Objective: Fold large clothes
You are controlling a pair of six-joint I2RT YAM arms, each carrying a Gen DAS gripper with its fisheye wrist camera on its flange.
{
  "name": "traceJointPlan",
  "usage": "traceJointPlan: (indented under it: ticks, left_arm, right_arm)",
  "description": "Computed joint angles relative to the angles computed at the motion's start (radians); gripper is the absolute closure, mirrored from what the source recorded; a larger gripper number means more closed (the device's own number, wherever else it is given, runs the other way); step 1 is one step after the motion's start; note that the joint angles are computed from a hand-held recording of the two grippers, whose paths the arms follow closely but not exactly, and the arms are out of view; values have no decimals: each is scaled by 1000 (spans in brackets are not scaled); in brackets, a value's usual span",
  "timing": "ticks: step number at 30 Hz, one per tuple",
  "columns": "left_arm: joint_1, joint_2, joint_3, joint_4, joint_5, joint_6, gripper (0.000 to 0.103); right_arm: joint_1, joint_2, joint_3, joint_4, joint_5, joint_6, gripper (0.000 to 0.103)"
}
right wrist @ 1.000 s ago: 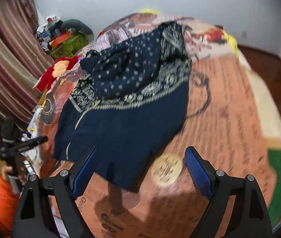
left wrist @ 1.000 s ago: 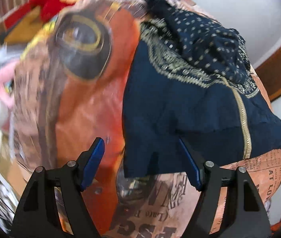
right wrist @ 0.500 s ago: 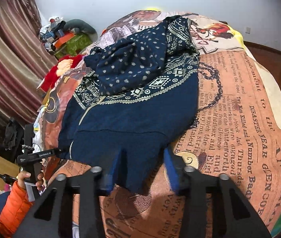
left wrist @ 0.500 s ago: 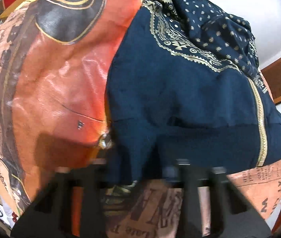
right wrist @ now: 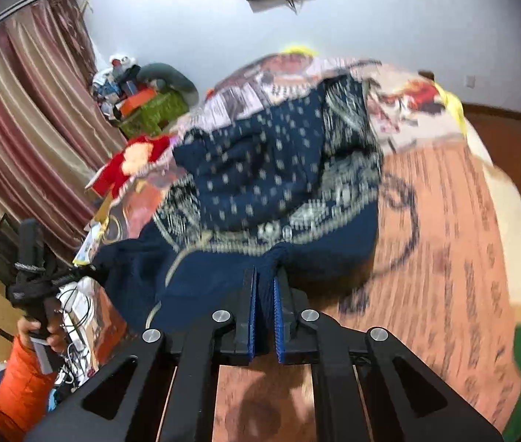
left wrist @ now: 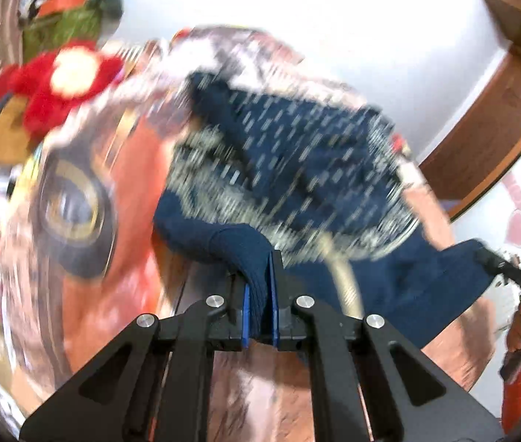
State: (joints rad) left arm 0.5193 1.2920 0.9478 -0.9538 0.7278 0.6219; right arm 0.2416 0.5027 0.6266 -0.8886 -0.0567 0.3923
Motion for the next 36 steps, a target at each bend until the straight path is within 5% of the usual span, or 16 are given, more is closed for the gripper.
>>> traceJointPlan:
  ticks: [8,12,19,25,31,36]
  left_arm:
    - [-254,104,223,201,-40,-314,96]
    - [-331,158,246,283,-117,-350,96]
    - [-341,98,112,306,-127,-279,96]
    - [-270,-45,-17,256,-113,-178,96]
    - [-110,-127,-95,127,-61,-26,96]
    - [34,-119,-147,15,-25,125,96]
  right_arm:
    - [-275,265,162,199,-112,-201,100]
    - [-375,429,245,226,-183,-253,99]
    - [-407,428,184,143,-168,-337,99]
    - [-409,324,103,55,-172,-290,97]
    - [-236,116,34,-75,-52,-147,97]
    - [15,-22,-9,-181,95,104,91]
